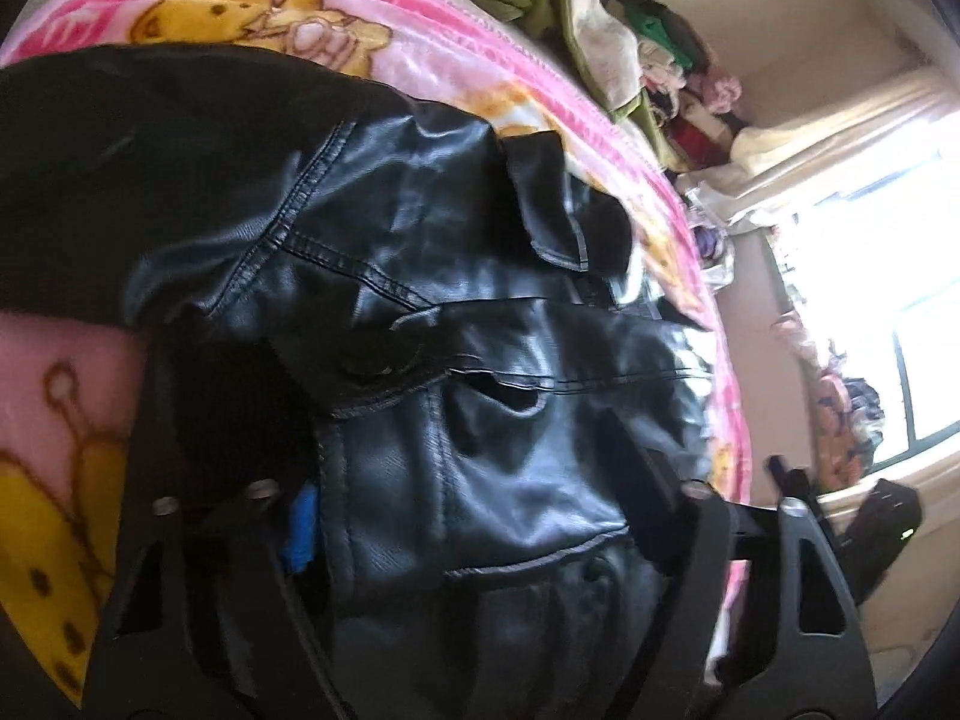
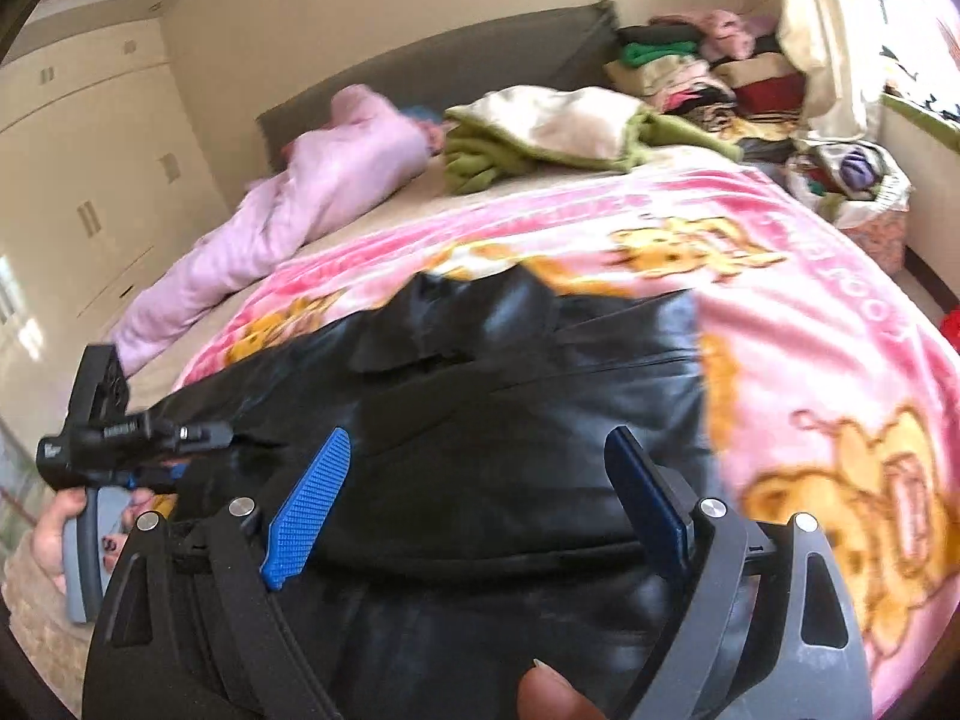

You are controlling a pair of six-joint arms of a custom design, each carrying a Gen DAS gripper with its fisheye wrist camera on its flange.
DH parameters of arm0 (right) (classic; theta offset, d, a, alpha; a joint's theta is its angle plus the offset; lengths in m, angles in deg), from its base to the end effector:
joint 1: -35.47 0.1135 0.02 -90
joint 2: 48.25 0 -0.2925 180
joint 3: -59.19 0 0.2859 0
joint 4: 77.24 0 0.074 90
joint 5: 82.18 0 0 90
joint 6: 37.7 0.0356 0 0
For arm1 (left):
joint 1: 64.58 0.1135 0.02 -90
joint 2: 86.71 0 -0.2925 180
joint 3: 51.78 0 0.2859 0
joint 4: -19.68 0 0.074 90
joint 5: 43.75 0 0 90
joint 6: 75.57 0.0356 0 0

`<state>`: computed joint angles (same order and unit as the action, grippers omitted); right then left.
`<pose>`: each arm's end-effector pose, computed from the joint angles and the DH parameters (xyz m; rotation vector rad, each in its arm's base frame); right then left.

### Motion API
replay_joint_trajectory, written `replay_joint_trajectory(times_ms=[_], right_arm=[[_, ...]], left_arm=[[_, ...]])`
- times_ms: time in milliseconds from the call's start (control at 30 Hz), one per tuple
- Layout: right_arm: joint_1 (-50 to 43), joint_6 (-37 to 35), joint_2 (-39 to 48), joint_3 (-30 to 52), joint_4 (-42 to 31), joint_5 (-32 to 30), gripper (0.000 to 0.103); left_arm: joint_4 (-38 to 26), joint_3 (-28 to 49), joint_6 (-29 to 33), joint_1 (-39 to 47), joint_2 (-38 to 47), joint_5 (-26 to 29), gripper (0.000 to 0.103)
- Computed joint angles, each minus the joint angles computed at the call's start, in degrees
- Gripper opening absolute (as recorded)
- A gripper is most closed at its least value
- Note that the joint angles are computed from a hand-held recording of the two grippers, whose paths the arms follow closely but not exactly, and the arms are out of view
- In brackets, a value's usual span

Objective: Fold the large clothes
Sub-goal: 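Lay the sleeve on the jacket front and open the right tool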

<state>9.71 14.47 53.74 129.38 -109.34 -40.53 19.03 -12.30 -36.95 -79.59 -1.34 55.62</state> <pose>0.3418 -0.1354 0.1613 -0.4722 2.2265 0.5872 0.2597 -0.0756 0.1206 -0.7022 2.3992 -0.7165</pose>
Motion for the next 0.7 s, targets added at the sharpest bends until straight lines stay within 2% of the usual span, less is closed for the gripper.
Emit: replay_joint_trajectory(times_ms=[100, 133, 167, 300, 433, 633, 700], right_arm=[[-1.17, 3.65, 2.52, 2.6, 3.2, 2.02, 0.085], [-1.48, 4.22, 3.13, 3.25, 3.63, 2.42, 0.084], [-1.58, 5.2, 3.98, 4.15, 4.17, 3.5, 0.083], [-1.32, 7.95, 8.56, 8.86, 3.75, 7.87, 0.08], [-0.92, 10.99, 11.63, 11.68, 4.53, 10.76, 0.077], [-1.36, 14.6, 12.87, 13.56, 5.94, 9.44, 0.077], [-1.11, 15.48, 12.64, 13.49, 6.67, 9.32, 0.077]], left_arm=[[-2.6, 2.6, 0.71, -0.86, 2.87, -3.11, 0.043], [-2.14, 2.77, 0.85, -0.77, 3.54, -3.11, 0.031], [-1.63, 2.81, 0.91, -0.72, 3.84, -3.22, 0.025], [-2.59, 3.06, 2.39, -2.04, 1.95, -7.33, 0.007], [-3.76, 2.51, 4.84, -4.42, -4.62, -11.82, 0.005], [-4.32, 2.44, 7.05, -9.91, -16.69, -17.05, 0.002], [-5.98, 4.58, 8.41, -10.8, -17.26, -19.92, 0.002]])
